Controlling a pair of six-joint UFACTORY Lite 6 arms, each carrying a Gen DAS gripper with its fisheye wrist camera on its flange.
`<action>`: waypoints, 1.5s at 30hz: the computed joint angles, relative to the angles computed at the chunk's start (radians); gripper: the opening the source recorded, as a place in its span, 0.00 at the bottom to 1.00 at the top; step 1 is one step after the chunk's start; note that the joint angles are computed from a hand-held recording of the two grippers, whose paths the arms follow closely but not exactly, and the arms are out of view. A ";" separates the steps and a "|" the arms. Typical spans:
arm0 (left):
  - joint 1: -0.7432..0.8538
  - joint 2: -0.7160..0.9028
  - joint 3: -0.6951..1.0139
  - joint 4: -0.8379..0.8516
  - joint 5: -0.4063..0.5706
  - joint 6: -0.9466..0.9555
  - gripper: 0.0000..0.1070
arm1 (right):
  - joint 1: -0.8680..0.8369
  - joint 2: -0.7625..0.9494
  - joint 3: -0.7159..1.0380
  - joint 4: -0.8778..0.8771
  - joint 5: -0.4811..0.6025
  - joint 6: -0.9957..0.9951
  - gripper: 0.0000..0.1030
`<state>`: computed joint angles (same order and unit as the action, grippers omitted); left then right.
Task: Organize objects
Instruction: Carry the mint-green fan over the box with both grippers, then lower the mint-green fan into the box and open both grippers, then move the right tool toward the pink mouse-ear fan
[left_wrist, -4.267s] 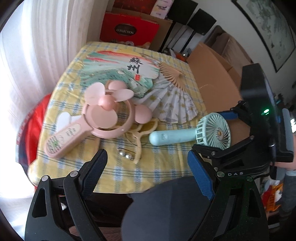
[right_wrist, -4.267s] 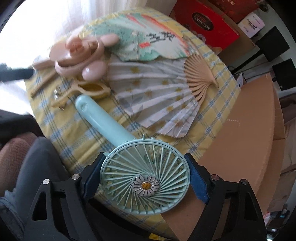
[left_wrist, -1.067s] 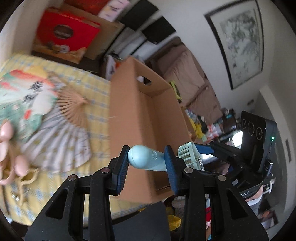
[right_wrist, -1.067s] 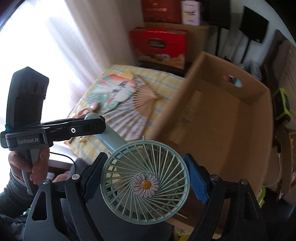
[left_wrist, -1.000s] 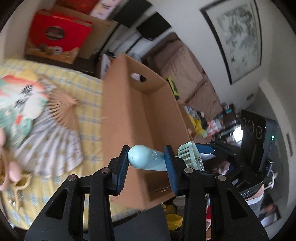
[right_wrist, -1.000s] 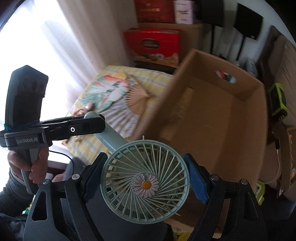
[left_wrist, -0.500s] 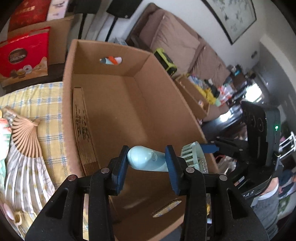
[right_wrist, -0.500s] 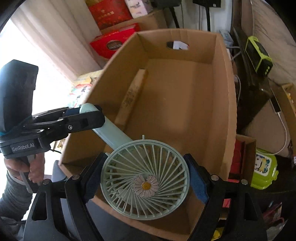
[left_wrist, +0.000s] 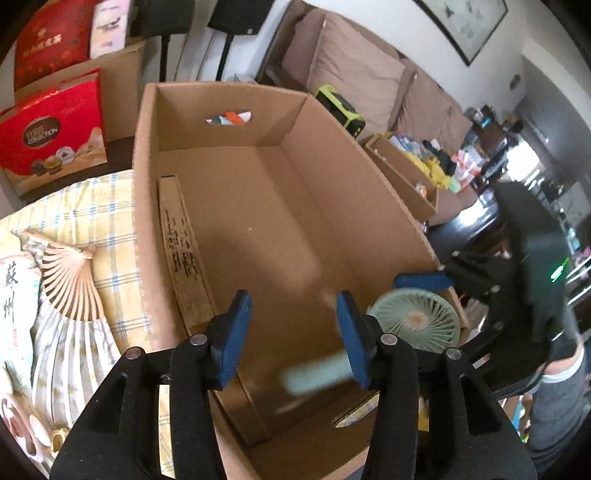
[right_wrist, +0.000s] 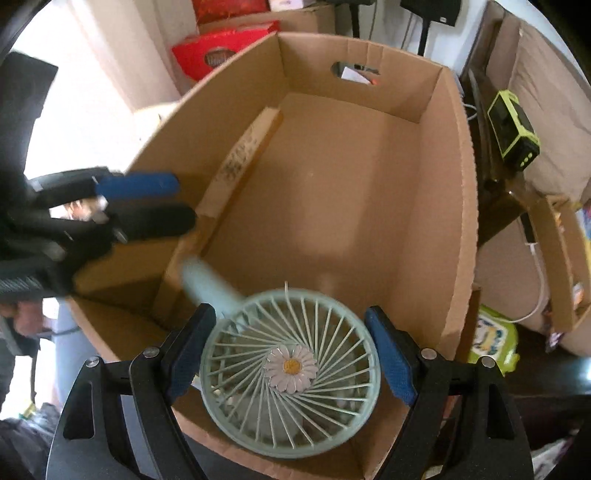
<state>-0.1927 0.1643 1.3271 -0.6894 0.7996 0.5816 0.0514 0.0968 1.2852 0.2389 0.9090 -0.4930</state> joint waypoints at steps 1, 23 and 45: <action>0.012 -0.010 -0.005 -0.011 0.004 0.009 0.42 | 0.023 0.002 -0.006 -0.042 -0.011 0.025 0.75; 0.312 -0.316 -0.194 -0.036 0.167 0.161 0.82 | 0.179 -0.053 0.038 -0.141 -0.029 0.210 0.58; 1.038 -0.247 -0.280 0.008 0.271 0.611 0.82 | 0.636 -0.001 0.206 -0.267 -0.088 0.559 0.79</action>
<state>0.8451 -0.0824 1.0471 -0.6811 1.0708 1.1922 0.6870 0.0959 1.4917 -0.0286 0.8210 0.0664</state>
